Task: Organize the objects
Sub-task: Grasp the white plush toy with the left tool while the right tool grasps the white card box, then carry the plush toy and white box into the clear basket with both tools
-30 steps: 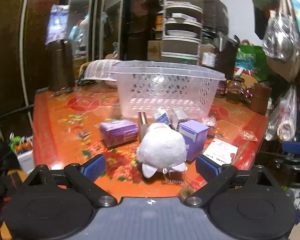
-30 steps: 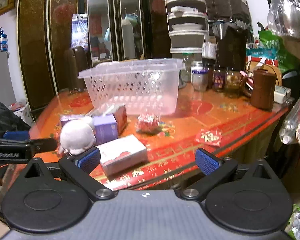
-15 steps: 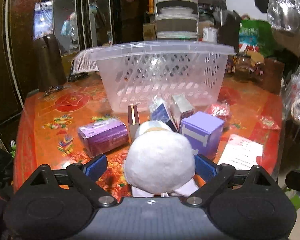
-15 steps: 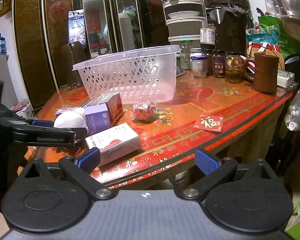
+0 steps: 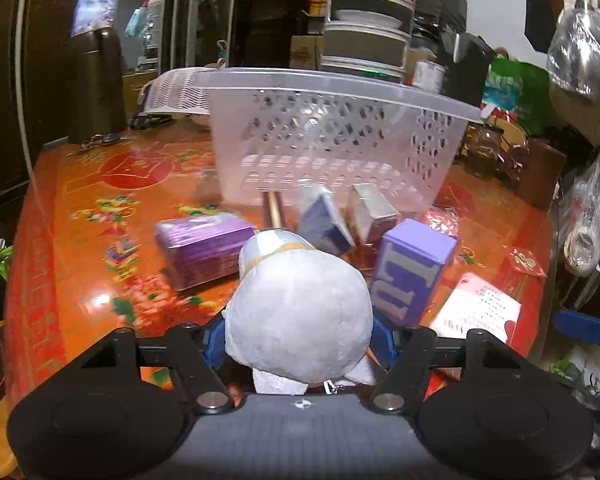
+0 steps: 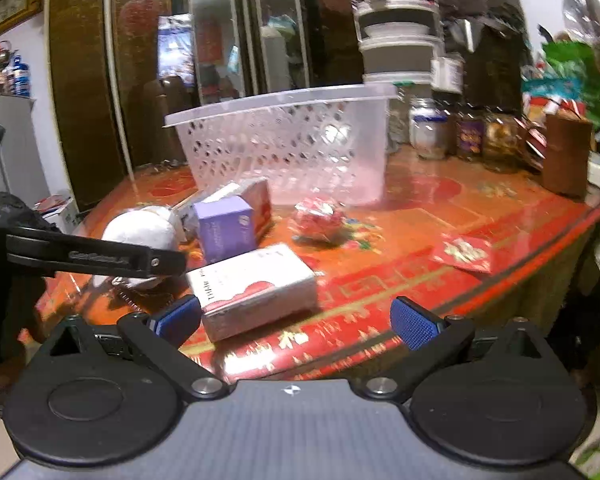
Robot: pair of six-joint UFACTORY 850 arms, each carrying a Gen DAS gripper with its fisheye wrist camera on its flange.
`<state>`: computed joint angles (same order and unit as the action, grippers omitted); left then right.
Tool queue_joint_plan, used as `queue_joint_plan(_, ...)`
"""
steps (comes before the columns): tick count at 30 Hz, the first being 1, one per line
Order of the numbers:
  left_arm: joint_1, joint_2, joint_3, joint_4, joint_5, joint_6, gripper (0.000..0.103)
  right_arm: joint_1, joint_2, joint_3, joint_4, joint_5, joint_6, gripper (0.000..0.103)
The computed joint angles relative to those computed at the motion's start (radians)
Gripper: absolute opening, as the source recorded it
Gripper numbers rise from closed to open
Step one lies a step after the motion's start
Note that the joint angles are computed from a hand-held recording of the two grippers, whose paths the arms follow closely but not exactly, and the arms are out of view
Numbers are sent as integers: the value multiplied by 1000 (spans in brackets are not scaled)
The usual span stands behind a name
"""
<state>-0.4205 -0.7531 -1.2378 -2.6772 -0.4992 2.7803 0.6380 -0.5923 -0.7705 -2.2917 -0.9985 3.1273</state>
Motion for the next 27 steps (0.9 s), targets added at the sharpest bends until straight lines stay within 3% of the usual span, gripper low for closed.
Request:
queue_joint_plan(6, 49, 0, 2, 160, -33, -183, 70, -12, -63, -43, -66, -83, 2, 103)
queue_joint_plan(11, 36, 2, 13, 117, -44, -117, 71, -10, -101, -92, -29, -91, -49, 103)
queue_joint_plan(18, 44, -4, 5, 153, -45, -169, 71, 19, -157, -121, 16, -160, -108, 103)
queue_joint_plan(22, 44, -4, 8, 140, -51, -153, 71, 15, -171, -116, -15, -200, -93, 99)
queue_joint_plan(25, 43, -3, 10, 138, -55, -149, 71, 13, -185, -114, -22, -239, -70, 88)
queue_joint_plan(27, 42, -3, 11, 138, -55, -150, 71, 19, -189, -113, -11, -255, -71, 85)
